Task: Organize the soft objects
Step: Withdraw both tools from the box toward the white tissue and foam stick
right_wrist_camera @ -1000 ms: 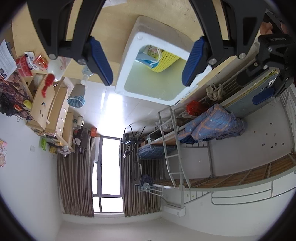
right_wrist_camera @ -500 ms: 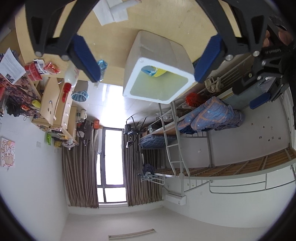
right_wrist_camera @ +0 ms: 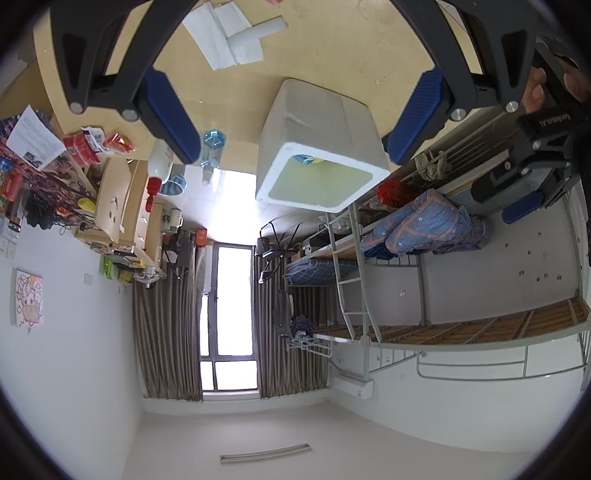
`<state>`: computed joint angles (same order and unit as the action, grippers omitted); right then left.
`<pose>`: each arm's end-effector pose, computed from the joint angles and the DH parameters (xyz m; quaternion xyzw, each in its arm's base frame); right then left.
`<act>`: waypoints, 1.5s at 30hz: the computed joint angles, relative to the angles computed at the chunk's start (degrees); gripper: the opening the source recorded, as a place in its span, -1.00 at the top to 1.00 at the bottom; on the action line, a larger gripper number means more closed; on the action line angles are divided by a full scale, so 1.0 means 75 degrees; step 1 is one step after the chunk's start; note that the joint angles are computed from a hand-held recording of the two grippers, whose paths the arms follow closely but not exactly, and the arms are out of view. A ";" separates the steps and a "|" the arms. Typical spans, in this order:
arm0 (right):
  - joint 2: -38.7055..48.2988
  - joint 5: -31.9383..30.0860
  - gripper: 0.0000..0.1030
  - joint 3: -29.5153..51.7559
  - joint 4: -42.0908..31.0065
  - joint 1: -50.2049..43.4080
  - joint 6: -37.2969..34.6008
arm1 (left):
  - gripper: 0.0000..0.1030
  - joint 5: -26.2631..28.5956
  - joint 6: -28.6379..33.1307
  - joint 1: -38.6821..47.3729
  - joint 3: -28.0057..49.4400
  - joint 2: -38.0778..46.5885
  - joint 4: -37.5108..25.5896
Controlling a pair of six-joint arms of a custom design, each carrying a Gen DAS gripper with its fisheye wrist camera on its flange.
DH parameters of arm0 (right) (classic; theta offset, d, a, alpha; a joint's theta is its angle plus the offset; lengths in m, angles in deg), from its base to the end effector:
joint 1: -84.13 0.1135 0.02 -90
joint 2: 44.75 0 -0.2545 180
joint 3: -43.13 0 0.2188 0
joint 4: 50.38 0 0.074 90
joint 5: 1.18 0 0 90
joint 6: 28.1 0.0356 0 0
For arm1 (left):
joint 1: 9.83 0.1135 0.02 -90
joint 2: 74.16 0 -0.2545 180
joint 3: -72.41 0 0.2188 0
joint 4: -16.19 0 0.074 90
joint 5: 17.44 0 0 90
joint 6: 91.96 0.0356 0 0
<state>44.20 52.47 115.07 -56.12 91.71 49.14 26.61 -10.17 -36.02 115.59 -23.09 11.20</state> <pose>0.3137 0.0630 0.2642 -0.3097 0.7482 0.2357 0.5373 0.1666 -0.0534 0.2594 -0.1278 0.7491 0.1219 0.6385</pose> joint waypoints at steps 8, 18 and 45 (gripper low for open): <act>-0.0450 -0.0153 -0.99 -0.1042 0.0891 -0.0211 -0.0094 | -0.98 -0.0692 0.0243 -0.0679 -0.0655 -0.0207 0.1037; -0.0465 -0.0517 -0.99 -0.1769 0.1820 -0.0552 0.0068 | -0.98 -0.1169 0.0495 -0.1298 -0.1294 0.0367 0.2472; 0.0271 -0.0519 -0.99 -0.3511 0.4744 -0.1374 0.0299 | -0.98 -0.0886 -0.0422 -0.1314 -0.2381 0.2022 0.4479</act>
